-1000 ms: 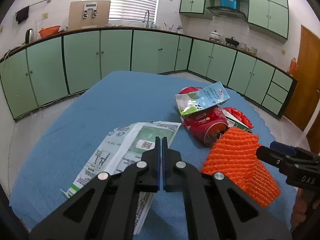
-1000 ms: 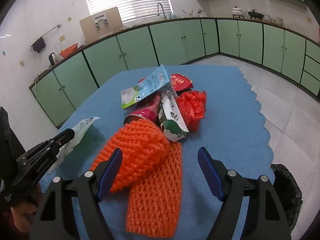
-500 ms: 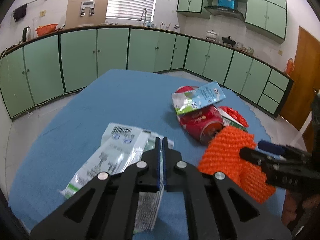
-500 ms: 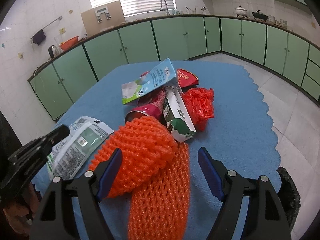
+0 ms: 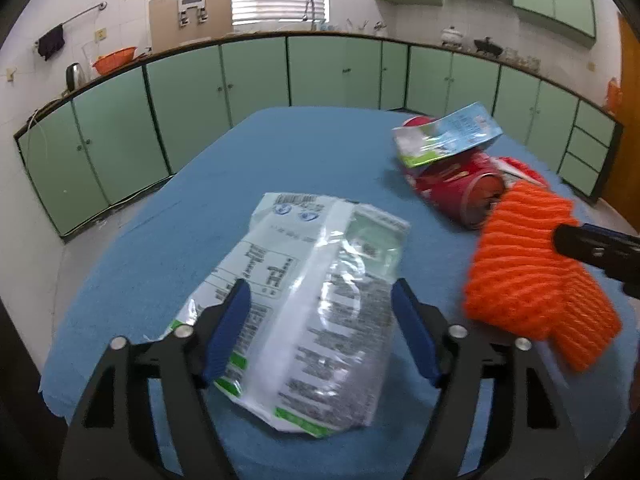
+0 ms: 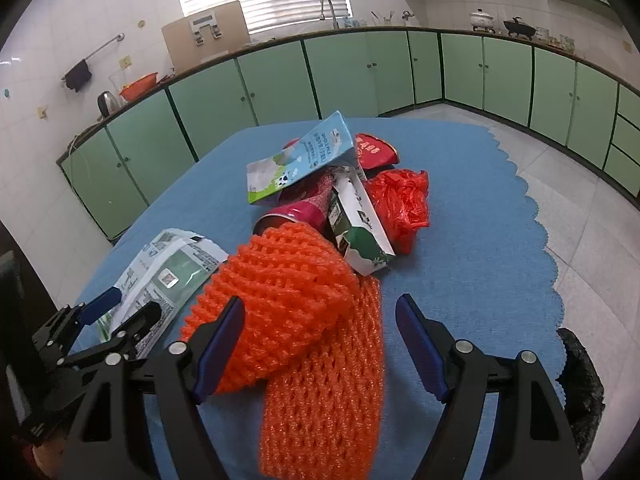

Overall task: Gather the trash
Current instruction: 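Lift the clear bag with the left tool while the right tool grasps the orange foam net, then carry the clear bag and orange net over the black bin and open both tools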

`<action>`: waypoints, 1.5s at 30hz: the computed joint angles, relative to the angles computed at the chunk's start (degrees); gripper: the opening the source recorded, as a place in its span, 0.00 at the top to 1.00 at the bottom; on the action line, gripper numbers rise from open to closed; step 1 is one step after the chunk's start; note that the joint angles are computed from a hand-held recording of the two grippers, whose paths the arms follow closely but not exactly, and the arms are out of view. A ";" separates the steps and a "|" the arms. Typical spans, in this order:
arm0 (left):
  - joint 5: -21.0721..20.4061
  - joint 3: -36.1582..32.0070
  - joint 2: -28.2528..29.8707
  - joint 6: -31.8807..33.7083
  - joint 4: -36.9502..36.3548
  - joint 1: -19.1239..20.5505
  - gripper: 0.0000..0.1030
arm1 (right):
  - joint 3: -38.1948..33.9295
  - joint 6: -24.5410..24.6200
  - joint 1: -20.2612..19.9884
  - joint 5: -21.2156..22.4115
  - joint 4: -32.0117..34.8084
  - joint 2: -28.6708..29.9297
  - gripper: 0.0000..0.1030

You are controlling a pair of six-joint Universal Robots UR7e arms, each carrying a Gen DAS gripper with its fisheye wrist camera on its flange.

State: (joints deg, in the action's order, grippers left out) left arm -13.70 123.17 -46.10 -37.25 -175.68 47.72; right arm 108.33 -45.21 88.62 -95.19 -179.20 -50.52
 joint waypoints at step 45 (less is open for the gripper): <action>-8.33 -6.24 5.58 33.65 -41.54 -1.52 0.97 | -1.54 -0.80 0.99 4.17 4.90 -0.32 0.79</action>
State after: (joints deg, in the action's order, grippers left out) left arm -22.03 116.93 -40.51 -3.60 -217.22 46.20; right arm 106.79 -46.01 89.61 -91.02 -174.31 -50.84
